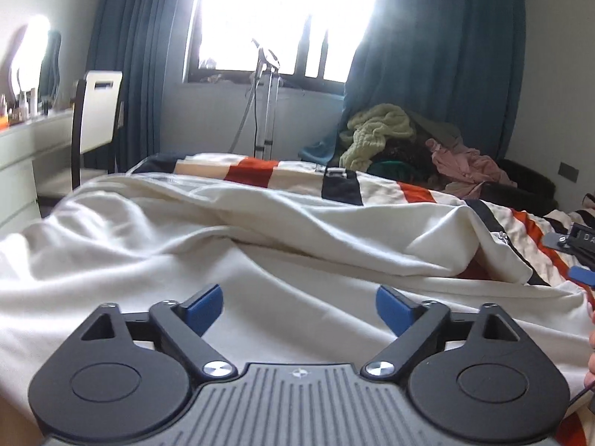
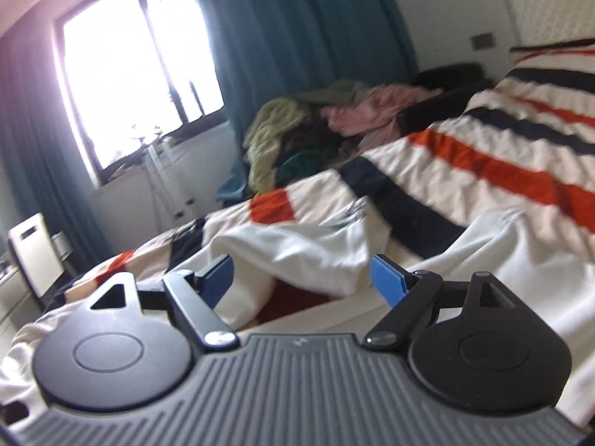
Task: Fold clothes
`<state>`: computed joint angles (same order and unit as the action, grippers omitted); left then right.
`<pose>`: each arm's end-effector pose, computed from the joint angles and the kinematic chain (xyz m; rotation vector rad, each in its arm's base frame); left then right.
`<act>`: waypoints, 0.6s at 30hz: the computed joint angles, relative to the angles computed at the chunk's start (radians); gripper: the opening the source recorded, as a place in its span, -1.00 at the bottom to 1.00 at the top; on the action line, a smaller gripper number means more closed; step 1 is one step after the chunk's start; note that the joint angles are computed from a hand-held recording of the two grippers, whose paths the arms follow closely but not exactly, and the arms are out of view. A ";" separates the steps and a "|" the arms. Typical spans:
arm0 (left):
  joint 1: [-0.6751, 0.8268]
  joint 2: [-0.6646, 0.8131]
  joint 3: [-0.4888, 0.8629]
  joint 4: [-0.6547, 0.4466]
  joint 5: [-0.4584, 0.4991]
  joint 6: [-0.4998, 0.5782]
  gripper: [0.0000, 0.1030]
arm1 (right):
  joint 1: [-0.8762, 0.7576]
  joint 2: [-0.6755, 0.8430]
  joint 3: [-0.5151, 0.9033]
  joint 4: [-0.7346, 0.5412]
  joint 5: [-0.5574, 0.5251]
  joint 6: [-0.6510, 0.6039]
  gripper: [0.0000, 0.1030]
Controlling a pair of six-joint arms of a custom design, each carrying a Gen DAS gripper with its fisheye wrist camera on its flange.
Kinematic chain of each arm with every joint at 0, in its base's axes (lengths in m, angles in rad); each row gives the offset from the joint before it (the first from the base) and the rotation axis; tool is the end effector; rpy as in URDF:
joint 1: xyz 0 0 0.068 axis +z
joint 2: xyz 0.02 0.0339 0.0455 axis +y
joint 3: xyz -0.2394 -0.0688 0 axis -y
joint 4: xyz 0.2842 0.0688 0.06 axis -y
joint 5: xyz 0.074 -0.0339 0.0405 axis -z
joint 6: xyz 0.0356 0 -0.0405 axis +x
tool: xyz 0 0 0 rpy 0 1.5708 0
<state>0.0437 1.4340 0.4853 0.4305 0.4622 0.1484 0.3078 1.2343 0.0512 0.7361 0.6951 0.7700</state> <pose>0.2941 -0.0030 0.1022 0.3834 2.0132 -0.3624 0.1931 0.0374 0.0552 0.8396 1.7147 0.0227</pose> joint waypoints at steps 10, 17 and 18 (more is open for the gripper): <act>-0.054 0.072 0.033 -0.012 -0.106 -0.008 0.90 | -0.446 0.703 0.307 0.461 -0.747 0.295 0.64; -0.075 0.184 0.076 0.068 -0.136 -0.003 0.90 | -0.569 0.839 0.466 0.446 -0.682 0.595 0.59; -0.078 0.195 0.082 0.072 -0.140 0.000 0.90 | -0.594 0.844 0.481 0.428 -0.688 0.632 0.47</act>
